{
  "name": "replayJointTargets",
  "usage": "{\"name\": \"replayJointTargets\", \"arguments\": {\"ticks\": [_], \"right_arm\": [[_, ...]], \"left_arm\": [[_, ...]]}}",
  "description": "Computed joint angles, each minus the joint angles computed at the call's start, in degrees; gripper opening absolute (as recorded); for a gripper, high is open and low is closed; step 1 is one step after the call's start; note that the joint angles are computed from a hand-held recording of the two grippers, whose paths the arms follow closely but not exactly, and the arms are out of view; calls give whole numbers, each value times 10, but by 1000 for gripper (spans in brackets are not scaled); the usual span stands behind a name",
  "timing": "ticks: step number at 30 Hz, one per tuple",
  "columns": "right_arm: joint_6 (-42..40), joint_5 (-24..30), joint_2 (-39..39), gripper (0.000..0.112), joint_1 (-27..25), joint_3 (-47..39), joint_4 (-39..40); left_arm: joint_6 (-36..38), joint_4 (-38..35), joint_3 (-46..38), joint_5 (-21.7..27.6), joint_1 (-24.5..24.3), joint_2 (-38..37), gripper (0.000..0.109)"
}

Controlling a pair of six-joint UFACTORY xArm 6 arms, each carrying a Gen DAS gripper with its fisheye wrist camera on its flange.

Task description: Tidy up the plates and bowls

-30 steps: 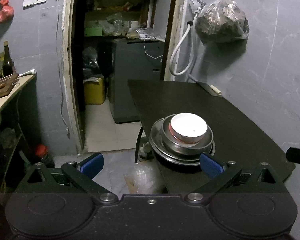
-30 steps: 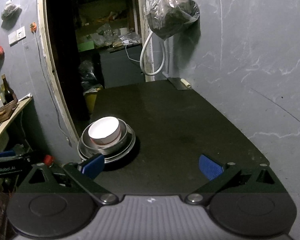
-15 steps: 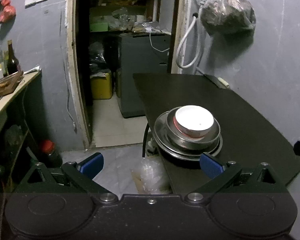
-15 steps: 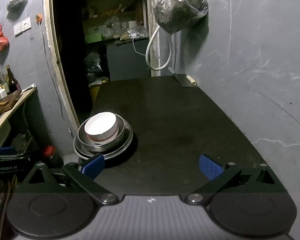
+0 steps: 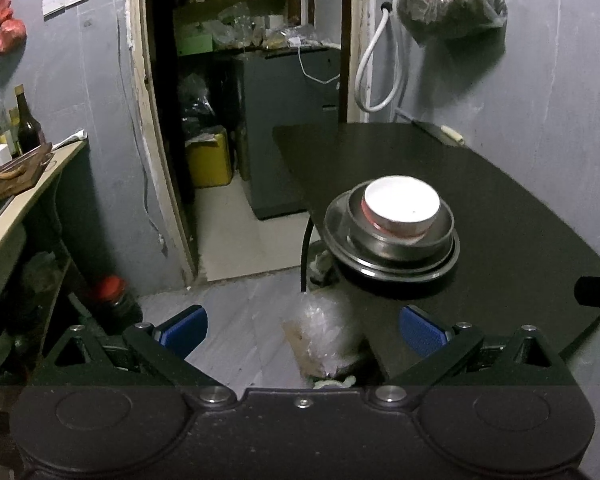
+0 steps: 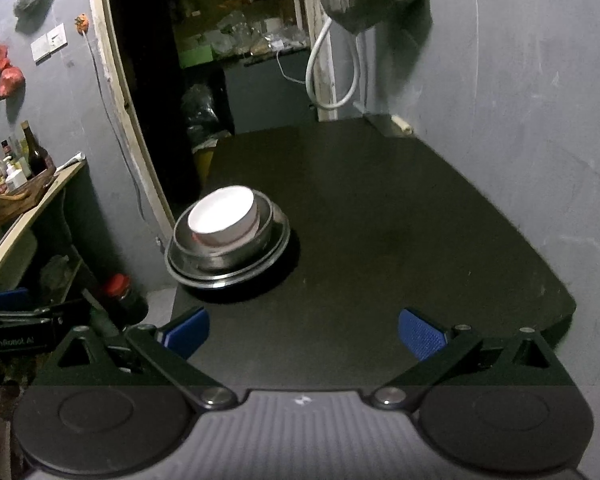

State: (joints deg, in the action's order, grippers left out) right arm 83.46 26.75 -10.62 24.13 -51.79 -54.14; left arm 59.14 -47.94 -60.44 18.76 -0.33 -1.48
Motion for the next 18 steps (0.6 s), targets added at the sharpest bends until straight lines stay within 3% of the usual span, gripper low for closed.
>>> {"name": "replayJointTargets", "arguments": {"ticks": [18], "right_arm": [[-10,39,-18,103,28,29,56]], "left_arm": [[24,18,26,45,15,-19,102]]}}
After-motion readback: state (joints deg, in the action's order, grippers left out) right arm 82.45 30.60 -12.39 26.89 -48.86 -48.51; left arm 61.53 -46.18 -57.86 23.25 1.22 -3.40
